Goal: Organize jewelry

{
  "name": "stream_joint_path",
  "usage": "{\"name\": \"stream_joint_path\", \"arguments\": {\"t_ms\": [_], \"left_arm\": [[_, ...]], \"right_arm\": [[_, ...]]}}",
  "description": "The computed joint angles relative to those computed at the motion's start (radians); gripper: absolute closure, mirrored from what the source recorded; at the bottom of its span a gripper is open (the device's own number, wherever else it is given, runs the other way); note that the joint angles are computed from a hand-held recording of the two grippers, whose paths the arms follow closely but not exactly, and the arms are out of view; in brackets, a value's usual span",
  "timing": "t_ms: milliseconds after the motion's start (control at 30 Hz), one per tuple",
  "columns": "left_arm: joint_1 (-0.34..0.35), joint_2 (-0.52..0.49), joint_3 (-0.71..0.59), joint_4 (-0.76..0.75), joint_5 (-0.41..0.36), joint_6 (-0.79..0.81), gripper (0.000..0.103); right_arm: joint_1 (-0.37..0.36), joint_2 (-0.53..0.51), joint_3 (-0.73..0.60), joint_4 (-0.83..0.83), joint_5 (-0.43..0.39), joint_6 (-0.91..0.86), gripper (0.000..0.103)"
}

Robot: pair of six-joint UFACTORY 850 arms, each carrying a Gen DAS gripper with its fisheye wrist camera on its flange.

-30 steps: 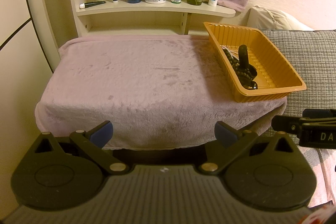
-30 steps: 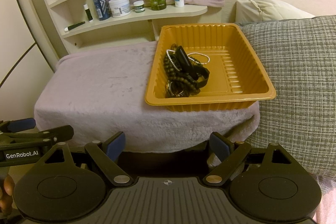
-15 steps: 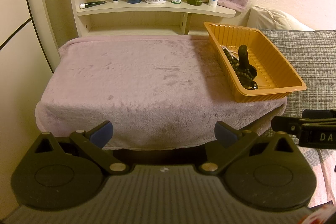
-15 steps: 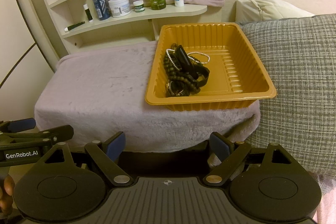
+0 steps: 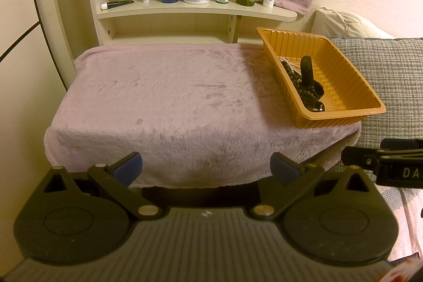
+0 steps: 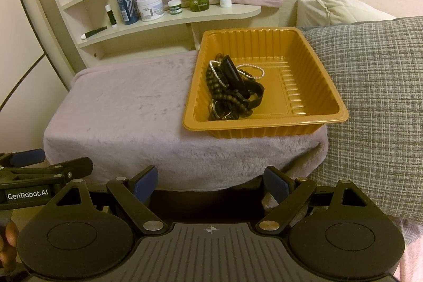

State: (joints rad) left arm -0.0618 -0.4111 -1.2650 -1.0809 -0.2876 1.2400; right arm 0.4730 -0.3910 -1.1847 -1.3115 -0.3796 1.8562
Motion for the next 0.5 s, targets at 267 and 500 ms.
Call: {"name": "stream_joint_path", "arguments": {"t_ms": [267, 500], "left_arm": [[0.000, 0.000, 0.001, -0.002, 0.000, 0.002, 0.001], [0.001, 0.004, 0.009, -0.061, 0.008, 0.054, 0.001]], "right_arm": [[0.001, 0.000, 0.002, -0.008, 0.000, 0.010, 0.016], [0.001, 0.000, 0.002, -0.008, 0.000, 0.009, 0.016]]}}
